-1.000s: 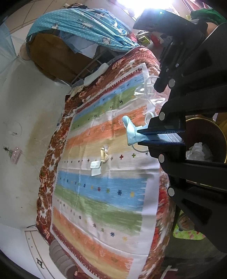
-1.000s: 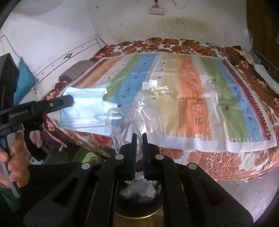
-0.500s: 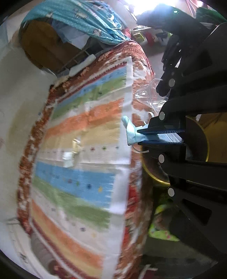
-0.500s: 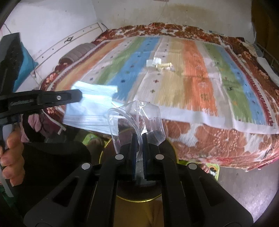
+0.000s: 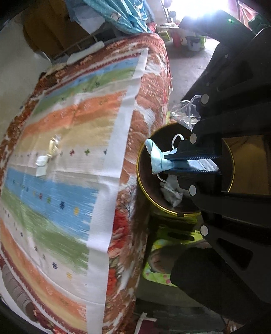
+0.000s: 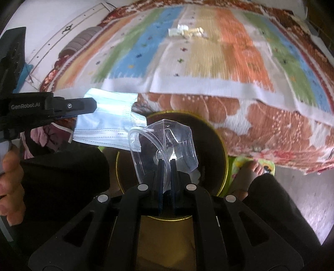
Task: Collect trash
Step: 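Lift the blue mask and clear cup and carry both over the bin, then open both grippers over the bin to drop the mask and cup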
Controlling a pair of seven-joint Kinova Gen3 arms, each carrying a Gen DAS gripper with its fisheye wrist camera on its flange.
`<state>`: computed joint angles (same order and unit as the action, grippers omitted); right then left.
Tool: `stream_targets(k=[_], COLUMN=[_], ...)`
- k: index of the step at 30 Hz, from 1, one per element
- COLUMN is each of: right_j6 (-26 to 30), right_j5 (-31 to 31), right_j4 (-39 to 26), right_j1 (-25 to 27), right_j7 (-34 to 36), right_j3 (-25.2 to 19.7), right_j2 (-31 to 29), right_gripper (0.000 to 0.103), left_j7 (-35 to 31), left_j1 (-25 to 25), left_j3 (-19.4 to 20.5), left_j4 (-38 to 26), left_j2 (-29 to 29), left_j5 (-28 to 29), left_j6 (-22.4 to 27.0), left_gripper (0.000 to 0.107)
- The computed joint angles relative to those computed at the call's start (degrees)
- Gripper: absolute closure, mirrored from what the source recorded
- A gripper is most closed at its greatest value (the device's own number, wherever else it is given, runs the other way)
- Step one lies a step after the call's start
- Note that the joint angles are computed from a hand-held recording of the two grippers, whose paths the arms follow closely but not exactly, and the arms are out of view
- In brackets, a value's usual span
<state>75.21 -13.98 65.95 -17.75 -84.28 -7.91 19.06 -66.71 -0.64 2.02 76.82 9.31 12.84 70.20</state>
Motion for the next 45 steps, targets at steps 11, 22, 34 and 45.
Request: stream_targets(k=[11,22,34,45], right_j6=[4.9,7.4,6.7,4.5], right_j5=[-0.5,2.0,1.1,3.8], right_j4=[-4.2,-8.3,-10.9,-16.2], right_j1=[0.3,-0.8,0.2,-1.1], right_j7=[-4.9,-6.4,-7.7,-6.1], right_j3=[0.7,0.9,1.0,1.4], right_j2=[6.0,9.7,10.4,10.7], right_gripper=[0.098,0.097,0.052,0.042], left_j7=[2.9,4.3,5.0,6.1], left_j1=[1.6,2.8,0.6,-0.8], left_j3=[0.5,0.4,0.0,-1.5], left_j4=[-4.1,-7.2,-9.9,-15.1], left_j2=[5.6,9.0,9.9,10.2], left_j5=[-2.8,-4.7,-2.8,-6.6], left_j6=[4.5,6.2,5.4,2.9], left_gripper=[0.100,0.099,0.070,0.055])
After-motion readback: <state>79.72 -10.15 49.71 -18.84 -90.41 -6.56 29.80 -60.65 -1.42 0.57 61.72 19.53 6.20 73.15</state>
